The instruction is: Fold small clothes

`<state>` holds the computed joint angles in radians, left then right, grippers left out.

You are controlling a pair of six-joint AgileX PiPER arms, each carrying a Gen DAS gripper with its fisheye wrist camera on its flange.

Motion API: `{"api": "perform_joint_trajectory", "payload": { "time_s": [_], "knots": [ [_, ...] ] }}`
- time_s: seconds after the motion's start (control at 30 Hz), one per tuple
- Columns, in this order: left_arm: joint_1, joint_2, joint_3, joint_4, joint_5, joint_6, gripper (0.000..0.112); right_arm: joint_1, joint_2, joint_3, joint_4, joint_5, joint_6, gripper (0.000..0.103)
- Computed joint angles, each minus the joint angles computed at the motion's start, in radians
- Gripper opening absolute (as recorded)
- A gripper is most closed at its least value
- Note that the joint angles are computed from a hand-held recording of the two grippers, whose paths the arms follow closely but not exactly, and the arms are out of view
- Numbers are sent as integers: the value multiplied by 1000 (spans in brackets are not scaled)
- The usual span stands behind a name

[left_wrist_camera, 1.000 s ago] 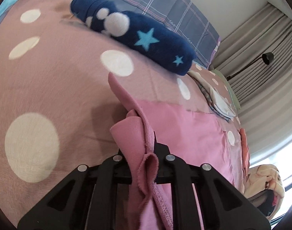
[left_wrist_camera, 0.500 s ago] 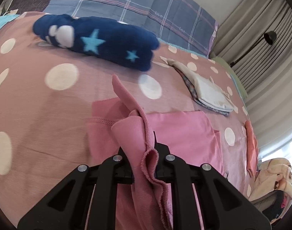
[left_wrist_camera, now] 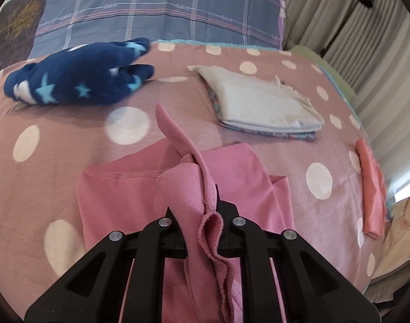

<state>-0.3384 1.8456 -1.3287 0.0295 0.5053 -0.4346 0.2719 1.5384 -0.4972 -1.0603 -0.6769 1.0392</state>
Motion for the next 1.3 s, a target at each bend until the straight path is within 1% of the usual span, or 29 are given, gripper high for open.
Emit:
{"api": "perform_joint_trajectory", "payload": {
  "time_s": [0.2, 0.23, 0.33, 0.6, 0.63, 0.7, 0.77, 0.83, 0.87, 0.97, 1.03, 1.07, 1.1, 1.17, 1.2, 1.27, 1.3],
  "knots": [
    [-87, 145, -194, 113, 117, -116, 12, -195, 44, 24, -99, -118, 29, 4],
    [-95, 159, -213, 123, 130, -120, 12, -228, 57, 24, -117, -137, 36, 4],
    [-130, 229, -312, 169, 206, -141, 13, -291, 98, 18, -168, -183, 60, 4],
    [-153, 363, -499, 207, 339, -152, 15, -364, 177, -15, -235, -256, 102, 4],
    [-155, 373, -518, 216, 351, -164, 19, -368, 176, -13, -244, -260, 112, 4],
    [-160, 378, -540, 250, 354, -197, 21, -372, 184, -15, -259, -266, 133, 4],
    [-166, 361, -542, 292, 341, -227, 28, -386, 200, -23, -282, -281, 159, 4],
    [-173, 316, -498, 337, 296, -253, 32, -396, 209, -27, -298, -292, 182, 4],
    [-177, 298, -482, 355, 284, -266, 38, -400, 211, -25, -304, -295, 191, 4],
    [-204, 194, -345, 491, 225, -367, 39, -401, 219, -31, -314, -293, 213, 4],
    [-226, 74, -172, 595, 172, -452, 41, -404, 225, -36, -321, -297, 225, 4],
    [-233, 29, -96, 648, 133, -502, 45, -404, 228, -37, -324, -298, 233, 4],
    [-246, -51, 4, 665, 133, -536, 47, -404, 231, -40, -327, -297, 239, 4],
    [-250, -171, 191, 759, 53, -643, 47, -401, 237, -46, -333, -295, 254, 4],
    [-265, -247, 291, 762, 51, -680, 47, -401, 245, -54, -337, -295, 261, 4],
    [-293, -372, 471, 818, 18, -783, 47, -393, 245, -59, -335, -284, 270, 4],
    [-330, -450, 571, 814, 30, -827, 47, -388, 242, -60, -332, -276, 271, 4]
  ]
}}
